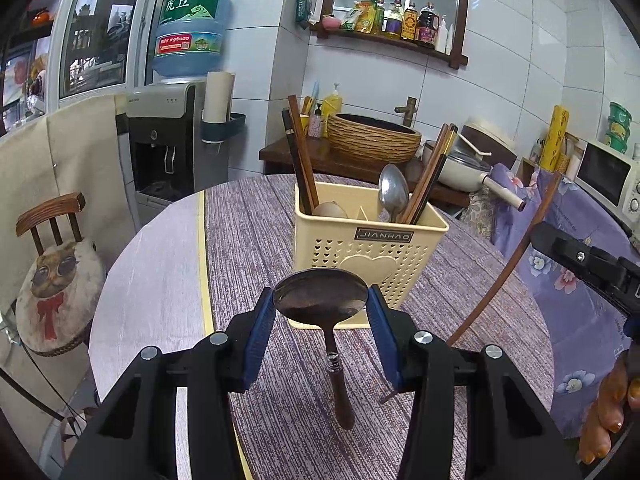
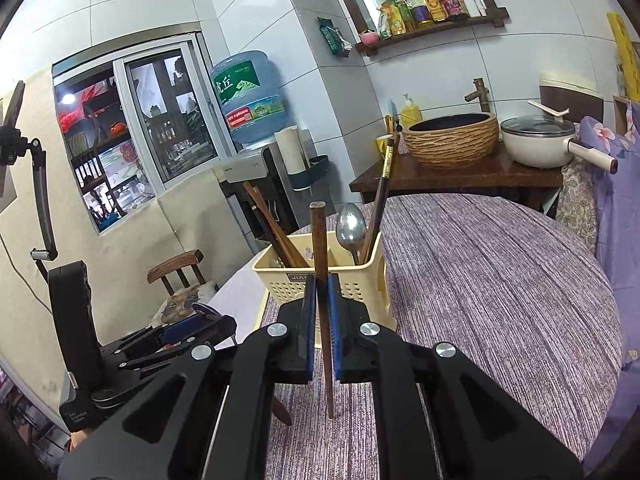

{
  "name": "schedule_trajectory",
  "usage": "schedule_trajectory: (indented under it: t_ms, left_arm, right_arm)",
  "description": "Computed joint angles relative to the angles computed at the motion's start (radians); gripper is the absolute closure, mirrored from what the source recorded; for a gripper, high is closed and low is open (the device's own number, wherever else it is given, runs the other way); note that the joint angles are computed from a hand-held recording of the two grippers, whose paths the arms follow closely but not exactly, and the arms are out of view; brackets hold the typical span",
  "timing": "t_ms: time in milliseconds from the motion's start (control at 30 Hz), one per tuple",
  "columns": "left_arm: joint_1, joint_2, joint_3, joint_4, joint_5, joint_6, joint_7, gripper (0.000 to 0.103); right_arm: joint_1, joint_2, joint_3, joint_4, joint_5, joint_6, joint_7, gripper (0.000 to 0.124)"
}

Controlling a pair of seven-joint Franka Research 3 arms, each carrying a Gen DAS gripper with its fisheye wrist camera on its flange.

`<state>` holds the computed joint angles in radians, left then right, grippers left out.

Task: Organize utensils
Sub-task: 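Lower the steel spoon and brown chopstick into the holder and open both tools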

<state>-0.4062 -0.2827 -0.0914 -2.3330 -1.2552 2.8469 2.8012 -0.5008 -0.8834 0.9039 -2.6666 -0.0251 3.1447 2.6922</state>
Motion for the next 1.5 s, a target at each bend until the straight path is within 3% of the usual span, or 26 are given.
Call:
schedule_trajectory:
  t_ms: [333,467,567,667,733,800,833,867,967,1067,1300,1500]
  left_arm:
    - [0.035,0.002,0.026,0.146,-0.004,-0.151,-0.038,0.056]
    - [0.044,0.037,-0.002,0.249,-0.025,-0.112,-0.045,0.056]
    - [0.05,0.082,-0.022,0.324,-0.013,-0.103,-0.083,0.056]
    - [0.056,0.111,-0.042,0.344,-0.001,-0.075,-0.105,0.056]
    - [0.059,0.127,-0.051,0.345,-0.005,-0.055,-0.102,0.056]
    - [0.06,0.139,-0.062,0.344,-0.004,-0.036,-0.101,0.056]
    - [0.061,0.141,-0.064,0.343,-0.009,-0.033,-0.092,0.056]
    - [0.063,0.141,-0.064,0.343,-0.011,-0.031,-0.088,0.056]
    - [0.066,0.152,-0.068,0.362,-0.033,-0.014,-0.072,0.056]
    - [0.068,0.181,-0.086,0.383,-0.007,0.024,-0.091,0.056]
    - [0.075,0.195,-0.104,0.387,-0.012,0.037,-0.078,0.056]
    - [0.064,0.198,-0.113,0.398,-0.038,0.085,-0.006,0.056]
  right_arm:
    - [0.006,0.053,-0.098,0.102,-0.027,0.004,-0.143,0.12]
    - [-0.06,0.056,-0.112,0.196,-0.048,-0.019,-0.2,0.122]
    - [-0.141,0.064,-0.084,0.265,-0.072,-0.05,-0.22,0.122]
    - [-0.133,0.114,-0.083,0.255,-0.062,-0.028,-0.21,0.122]
    - [-0.189,0.069,-0.025,0.222,-0.052,-0.024,-0.166,0.12]
    - [-0.21,0.06,0.012,0.198,-0.048,-0.045,-0.137,0.107]
    - [-0.209,0.076,0.019,0.185,-0.044,-0.029,-0.123,0.092]
    - [-0.209,0.085,0.023,0.178,-0.043,-0.03,-0.116,0.086]
    - [-0.233,0.099,0.05,0.176,-0.065,-0.038,-0.106,0.086]
    - [-0.217,0.19,0.055,0.196,-0.094,-0.011,-0.146,0.086]
    - [-0.314,0.279,0.183,0.275,-0.182,-0.04,-0.209,0.086]
    - [-0.356,0.303,0.197,0.283,-0.166,0.023,-0.201,0.086]
